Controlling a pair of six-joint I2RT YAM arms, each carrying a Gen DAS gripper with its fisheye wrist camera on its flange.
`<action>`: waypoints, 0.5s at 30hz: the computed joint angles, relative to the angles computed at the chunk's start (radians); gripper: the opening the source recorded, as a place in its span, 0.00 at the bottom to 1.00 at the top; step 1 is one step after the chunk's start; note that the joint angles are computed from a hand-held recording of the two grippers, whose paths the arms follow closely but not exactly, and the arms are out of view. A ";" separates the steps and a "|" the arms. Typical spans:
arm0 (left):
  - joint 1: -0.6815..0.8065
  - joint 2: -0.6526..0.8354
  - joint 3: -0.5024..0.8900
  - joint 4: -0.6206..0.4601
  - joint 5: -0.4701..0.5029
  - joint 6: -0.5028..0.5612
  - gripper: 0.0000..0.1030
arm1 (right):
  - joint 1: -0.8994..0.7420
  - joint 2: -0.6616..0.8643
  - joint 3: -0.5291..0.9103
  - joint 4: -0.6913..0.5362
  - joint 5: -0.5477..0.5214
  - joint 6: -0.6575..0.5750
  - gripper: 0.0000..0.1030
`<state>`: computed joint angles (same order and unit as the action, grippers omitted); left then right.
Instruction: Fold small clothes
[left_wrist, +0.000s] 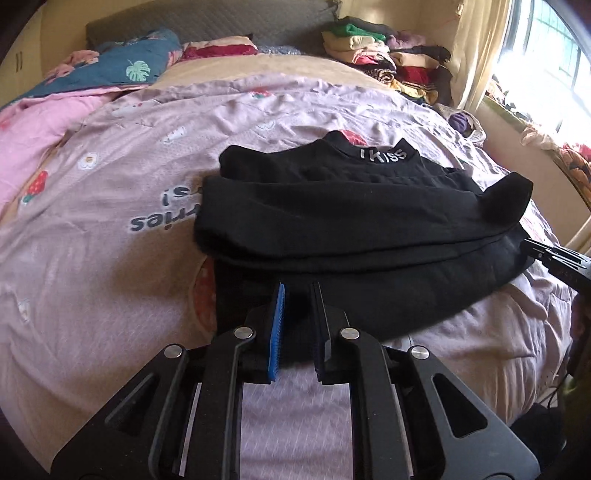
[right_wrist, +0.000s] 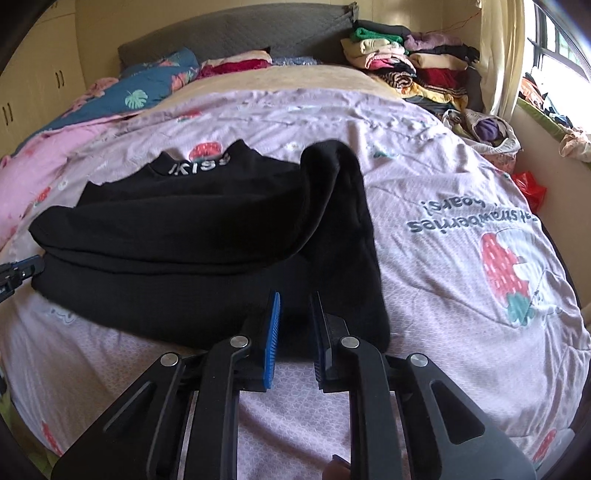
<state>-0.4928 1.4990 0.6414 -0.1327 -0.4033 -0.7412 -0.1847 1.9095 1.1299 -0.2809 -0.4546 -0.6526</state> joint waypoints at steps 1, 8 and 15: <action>0.007 0.006 0.002 0.006 0.003 0.004 0.07 | 0.011 0.014 0.008 0.009 0.017 0.010 0.15; 0.090 0.072 0.050 0.058 0.041 0.059 0.07 | 0.078 0.100 0.104 -0.001 0.083 0.060 0.15; 0.185 0.141 0.127 0.105 0.089 0.095 0.07 | 0.126 0.169 0.225 -0.029 0.099 0.121 0.15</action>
<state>-0.3079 1.6401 0.7680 -0.0281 -0.3146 -0.6459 -0.0588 2.0785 1.3551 -0.3098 -0.3554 -0.5315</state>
